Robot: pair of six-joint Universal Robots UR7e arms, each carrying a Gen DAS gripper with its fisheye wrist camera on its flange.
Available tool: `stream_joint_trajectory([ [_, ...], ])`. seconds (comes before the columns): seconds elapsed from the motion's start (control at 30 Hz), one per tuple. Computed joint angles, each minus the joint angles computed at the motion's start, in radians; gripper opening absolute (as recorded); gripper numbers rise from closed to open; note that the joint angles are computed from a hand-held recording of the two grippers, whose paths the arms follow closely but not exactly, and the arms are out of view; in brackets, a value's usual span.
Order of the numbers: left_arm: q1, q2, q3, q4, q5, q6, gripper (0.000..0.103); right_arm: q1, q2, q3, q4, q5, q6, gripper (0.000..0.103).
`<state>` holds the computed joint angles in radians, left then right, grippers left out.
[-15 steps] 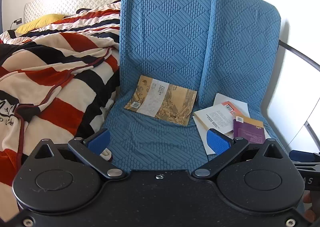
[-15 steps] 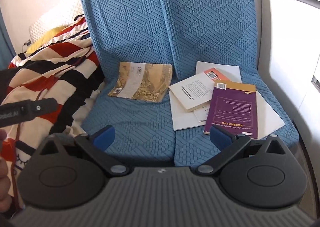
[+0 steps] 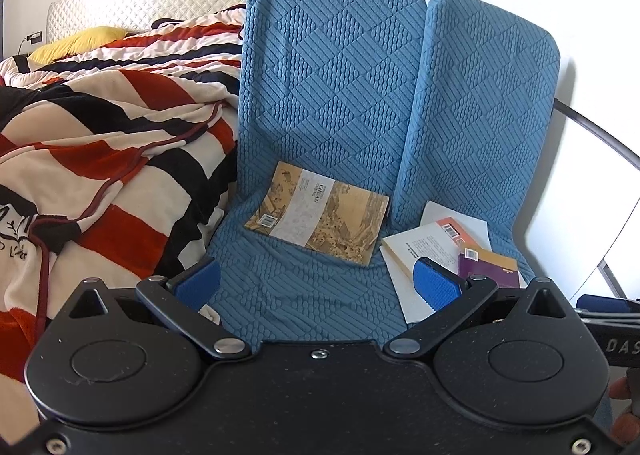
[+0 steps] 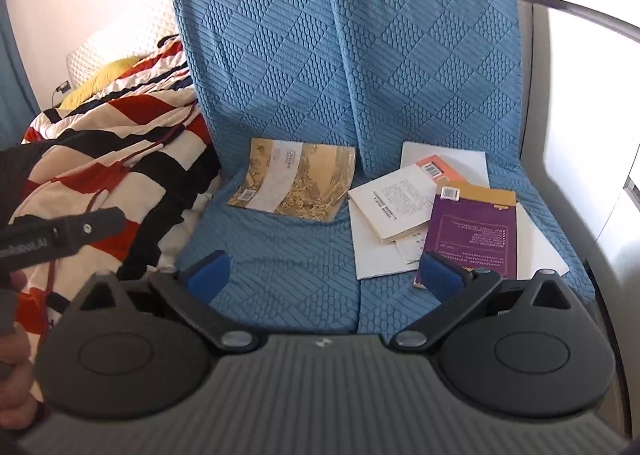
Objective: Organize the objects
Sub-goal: 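Move both grippers toward the tan illustrated paperback on the seat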
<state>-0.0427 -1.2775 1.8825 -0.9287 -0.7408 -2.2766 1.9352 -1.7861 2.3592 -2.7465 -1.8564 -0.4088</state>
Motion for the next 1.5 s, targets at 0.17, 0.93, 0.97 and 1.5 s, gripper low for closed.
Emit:
stream_joint_trajectory([
  [0.17,0.007,-0.009,-0.03,0.054,0.025,-0.001,0.103,0.031,0.027,-0.033,0.015,-0.008,0.041,0.103],
  [0.93,0.11,-0.058,0.084,-0.167,0.117,0.181,0.103,-0.061,0.128,-0.032,-0.07,0.031,0.002,0.103],
  [0.97,0.115,-0.06,0.094,-0.18,0.124,0.183,0.103,-0.069,0.134,-0.029,-0.082,0.031,-0.003,0.103],
  [1.5,0.256,-0.047,0.172,-0.373,0.263,0.287,0.103,-0.165,0.217,-0.007,-0.248,0.079,-0.1,0.103],
])
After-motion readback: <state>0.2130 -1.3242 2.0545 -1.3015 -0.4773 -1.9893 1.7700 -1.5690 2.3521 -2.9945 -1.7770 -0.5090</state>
